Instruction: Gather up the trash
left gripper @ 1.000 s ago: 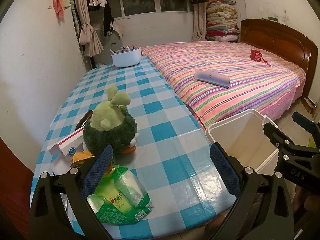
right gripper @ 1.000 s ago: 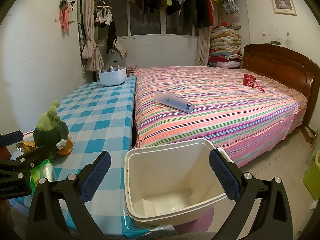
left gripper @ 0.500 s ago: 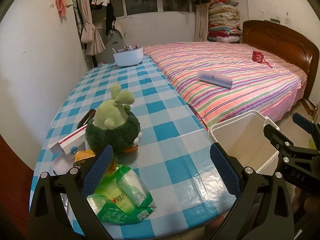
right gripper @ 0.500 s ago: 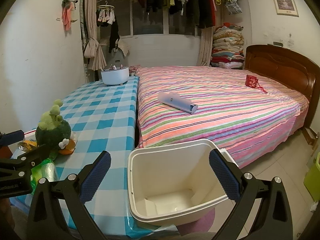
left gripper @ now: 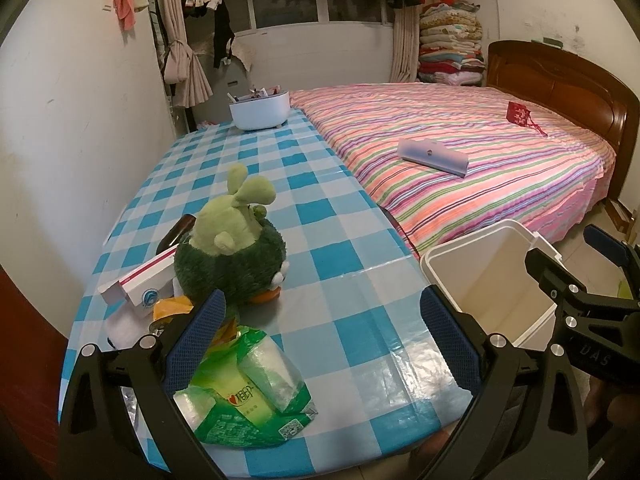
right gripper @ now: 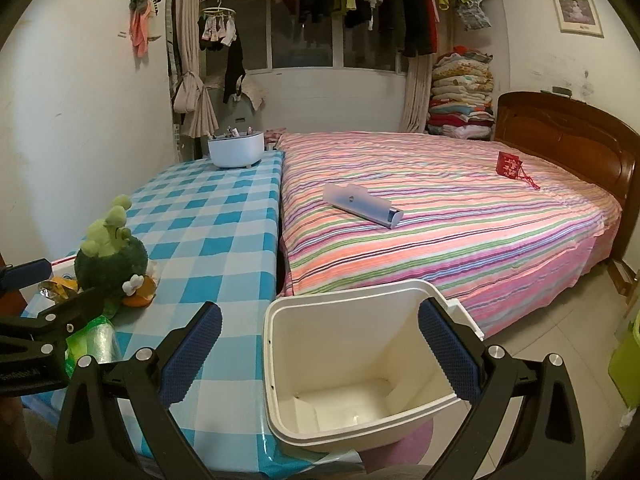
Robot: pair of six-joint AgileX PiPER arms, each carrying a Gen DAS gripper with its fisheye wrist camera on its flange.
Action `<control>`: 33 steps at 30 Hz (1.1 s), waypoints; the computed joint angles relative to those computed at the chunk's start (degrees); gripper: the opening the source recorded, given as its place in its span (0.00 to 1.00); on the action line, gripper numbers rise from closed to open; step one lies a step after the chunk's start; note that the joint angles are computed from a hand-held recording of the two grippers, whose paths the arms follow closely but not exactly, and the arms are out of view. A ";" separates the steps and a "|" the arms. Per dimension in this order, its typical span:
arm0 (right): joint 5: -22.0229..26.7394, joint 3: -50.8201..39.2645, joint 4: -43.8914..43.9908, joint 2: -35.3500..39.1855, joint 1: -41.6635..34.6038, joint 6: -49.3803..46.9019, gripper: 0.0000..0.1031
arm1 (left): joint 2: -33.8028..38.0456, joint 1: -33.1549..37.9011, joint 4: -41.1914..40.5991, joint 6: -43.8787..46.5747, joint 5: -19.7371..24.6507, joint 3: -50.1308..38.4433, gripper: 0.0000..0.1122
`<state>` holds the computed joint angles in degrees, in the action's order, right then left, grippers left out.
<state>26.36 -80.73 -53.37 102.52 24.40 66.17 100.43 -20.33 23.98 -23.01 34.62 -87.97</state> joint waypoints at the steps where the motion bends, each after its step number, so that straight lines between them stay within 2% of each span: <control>1: -0.13 0.09 0.04 -0.07 -0.04 -0.02 0.93 | -0.09 0.12 -0.14 0.03 -0.13 0.16 0.86; 15: -1.82 -2.14 2.47 1.57 -0.05 -4.13 0.93 | -0.33 1.99 -1.31 0.29 -0.52 0.73 0.86; 22: -5.28 -8.53 10.09 6.27 0.59 -16.24 0.93 | -3.80 6.19 -1.48 -0.75 -3.16 5.40 0.86; 25: -6.70 -12.72 18.97 9.48 0.93 -26.82 0.93 | -5.98 9.06 0.53 -3.50 -4.71 8.76 0.86; 27: -7.21 -15.47 25.23 11.63 1.19 -33.77 0.93 | -7.11 11.88 -1.03 -2.70 -5.69 10.69 0.86; 33: -6.26 -24.56 46.68 18.39 1.54 -55.86 0.93 | -9.54 22.71 -17.21 8.86 -8.64 14.41 0.86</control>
